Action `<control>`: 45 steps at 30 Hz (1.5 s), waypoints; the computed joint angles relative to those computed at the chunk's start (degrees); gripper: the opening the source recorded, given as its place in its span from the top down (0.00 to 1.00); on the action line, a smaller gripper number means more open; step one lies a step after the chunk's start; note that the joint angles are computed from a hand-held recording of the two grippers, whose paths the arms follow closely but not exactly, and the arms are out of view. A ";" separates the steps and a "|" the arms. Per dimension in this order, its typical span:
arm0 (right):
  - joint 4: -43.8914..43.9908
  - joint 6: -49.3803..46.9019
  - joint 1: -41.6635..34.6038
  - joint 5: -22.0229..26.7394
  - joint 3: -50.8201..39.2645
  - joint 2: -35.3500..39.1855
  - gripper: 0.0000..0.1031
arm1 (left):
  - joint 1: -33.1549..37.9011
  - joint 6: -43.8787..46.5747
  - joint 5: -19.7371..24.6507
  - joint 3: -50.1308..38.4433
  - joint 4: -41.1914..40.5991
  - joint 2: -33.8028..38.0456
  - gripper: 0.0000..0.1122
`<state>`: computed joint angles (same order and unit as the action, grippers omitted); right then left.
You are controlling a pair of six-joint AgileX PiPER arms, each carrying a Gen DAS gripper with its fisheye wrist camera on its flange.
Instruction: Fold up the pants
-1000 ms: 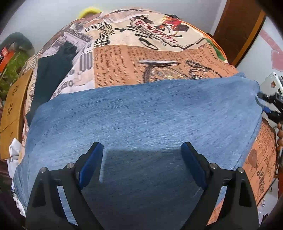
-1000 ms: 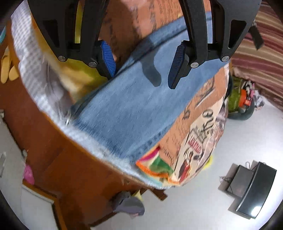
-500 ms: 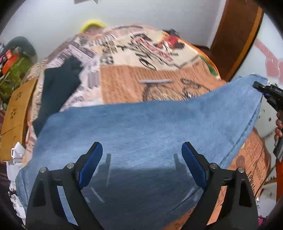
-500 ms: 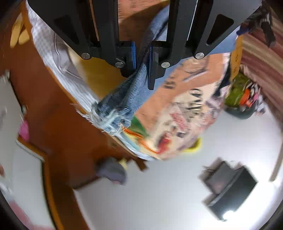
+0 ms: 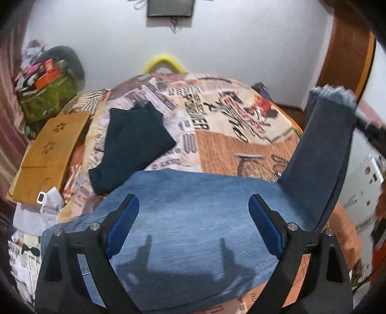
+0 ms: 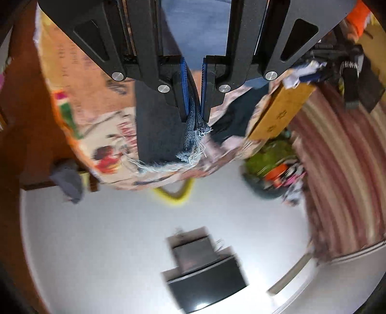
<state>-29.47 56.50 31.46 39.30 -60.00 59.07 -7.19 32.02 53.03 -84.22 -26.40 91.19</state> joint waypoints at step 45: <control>37.74 -40.34 -15.47 -3.30 4.97 14.71 0.58 | -9.61 -5.32 9.50 -17.68 5.13 17.20 0.15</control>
<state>8.27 16.16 15.99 36.00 -55.03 73.78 -16.80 26.70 62.53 -101.90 -21.27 108.40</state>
